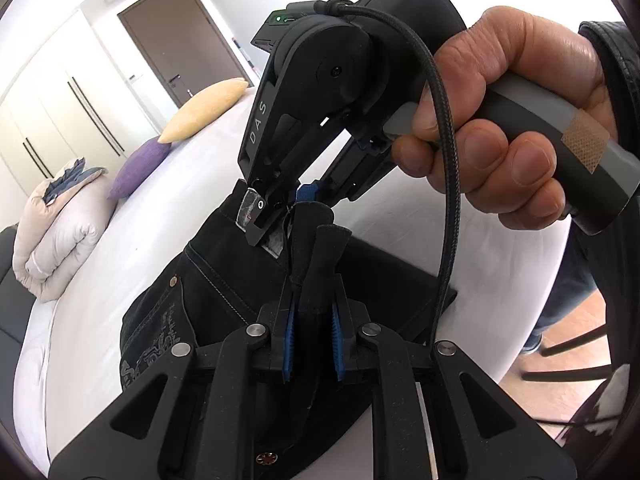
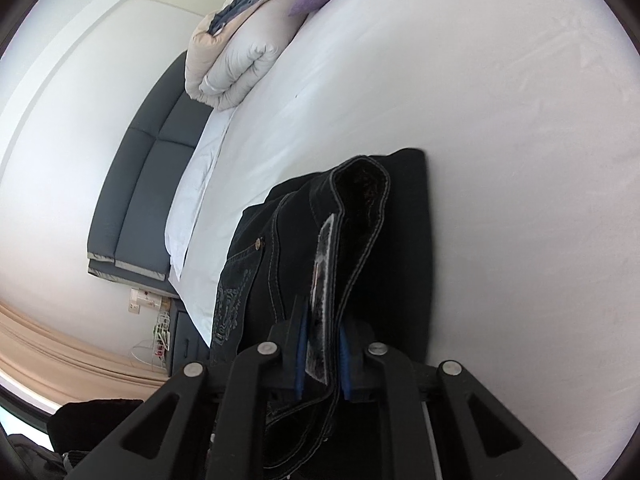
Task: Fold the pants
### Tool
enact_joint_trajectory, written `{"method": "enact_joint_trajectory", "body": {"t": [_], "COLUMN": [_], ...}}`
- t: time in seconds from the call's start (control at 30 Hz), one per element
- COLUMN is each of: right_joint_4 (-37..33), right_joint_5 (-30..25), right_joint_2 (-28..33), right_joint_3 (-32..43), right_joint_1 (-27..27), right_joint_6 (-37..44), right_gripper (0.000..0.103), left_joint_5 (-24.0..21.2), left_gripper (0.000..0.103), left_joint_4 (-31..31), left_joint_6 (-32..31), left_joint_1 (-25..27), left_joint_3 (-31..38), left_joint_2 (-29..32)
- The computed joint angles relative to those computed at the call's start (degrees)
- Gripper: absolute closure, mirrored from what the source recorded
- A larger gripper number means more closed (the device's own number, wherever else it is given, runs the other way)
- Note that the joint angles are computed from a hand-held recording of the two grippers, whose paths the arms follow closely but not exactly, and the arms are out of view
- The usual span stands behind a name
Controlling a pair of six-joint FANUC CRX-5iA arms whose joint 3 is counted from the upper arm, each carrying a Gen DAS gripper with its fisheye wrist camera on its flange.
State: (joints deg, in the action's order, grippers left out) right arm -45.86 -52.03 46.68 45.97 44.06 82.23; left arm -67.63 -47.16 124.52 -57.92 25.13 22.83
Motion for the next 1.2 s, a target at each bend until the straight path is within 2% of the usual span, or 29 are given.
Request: {"method": "enact_joint_trajectory", "body": {"t": [0.27, 0.4, 0.5, 0.57, 0.67, 0.7, 0.73, 0.77, 0.8, 0.87, 0.97, 1.03, 1.07, 1.1, 1.2], "right_joint_4": [-7.2, -9.0, -9.2, -7.4, -3.6, -4.4, -7.1, -11.8, -13.5, -11.9, -8.6, -5.1, -1.8, -1.4, -9.5], "right_joint_5": [4.5, 5.9, 5.2, 5.9, 10.9, 11.8, 11.7, 11.0, 10.0, 8.1, 5.7, 4.7, 4.9, 5.5, 6.9], "right_joint_2": [-2.1, -2.1, -2.3, -3.7, -8.1, -9.6, -10.5, -11.5, -11.8, -11.4, -8.6, -6.5, -5.9, -5.7, -6.0], "right_joint_3": [-7.0, -8.0, -7.8, -9.2, -14.6, -16.2, -16.8, -17.4, -17.2, -15.6, -12.3, -10.6, -10.6, -11.3, -13.7], "right_joint_1": [-1.3, -1.7, -1.9, -1.7, -0.9, -1.0, -1.4, -2.1, -2.1, -0.6, 1.1, 2.0, 2.7, 2.7, 0.1], "right_joint_6": [4.1, 6.0, 5.7, 3.4, 0.3, 1.2, 3.8, 8.4, 10.6, 10.5, 6.7, 1.2, -2.2, -2.8, 1.7], "right_gripper": [0.089, 0.09, 0.085, 0.074, 0.069, 0.069, 0.075, 0.088, 0.091, 0.091, 0.091, 0.091, 0.1, 0.103, 0.103], "left_joint_5": [-0.7, -0.1, -0.6, 4.0, 10.6, 12.6, 14.9, 16.7, 18.8, 23.3, 30.7, 32.4, 33.1, 35.0, 34.9], "left_gripper": [0.09, 0.089, 0.084, 0.08, 0.079, 0.079, 0.079, 0.079, 0.079, 0.079, 0.079, 0.079, 0.079, 0.079, 0.079], "left_joint_4": [1.8, 1.8, 2.8, 7.7, 12.5, 13.9, 15.1, 16.0, 17.4, 21.9, 32.3, 39.9, 43.8, 47.6, 55.0], "left_joint_6": [-0.6, 0.9, 1.9, 0.6, 4.2, 5.6, 6.8, 8.5, 10.1, 10.9, 7.3, 2.1, -1.2, -4.2, -12.3], "left_joint_1": [-1.0, -0.9, -1.2, 2.6, 4.4, 5.1, 6.1, 7.0, 8.8, 13.9, 24.0, 30.6, 33.3, 35.6, 40.0], "left_joint_3": [1.2, 0.1, -0.2, -4.8, -12.2, -14.9, -17.4, -19.7, -22.3, -27.1, -34.2, -36.7, -37.5, -38.9, -40.3], "left_joint_2": [2.0, 1.5, 0.6, -3.6, -10.7, -13.3, -15.6, -17.9, -20.4, -24.3, -28.4, -28.6, -28.3, -28.1, -25.6]}}
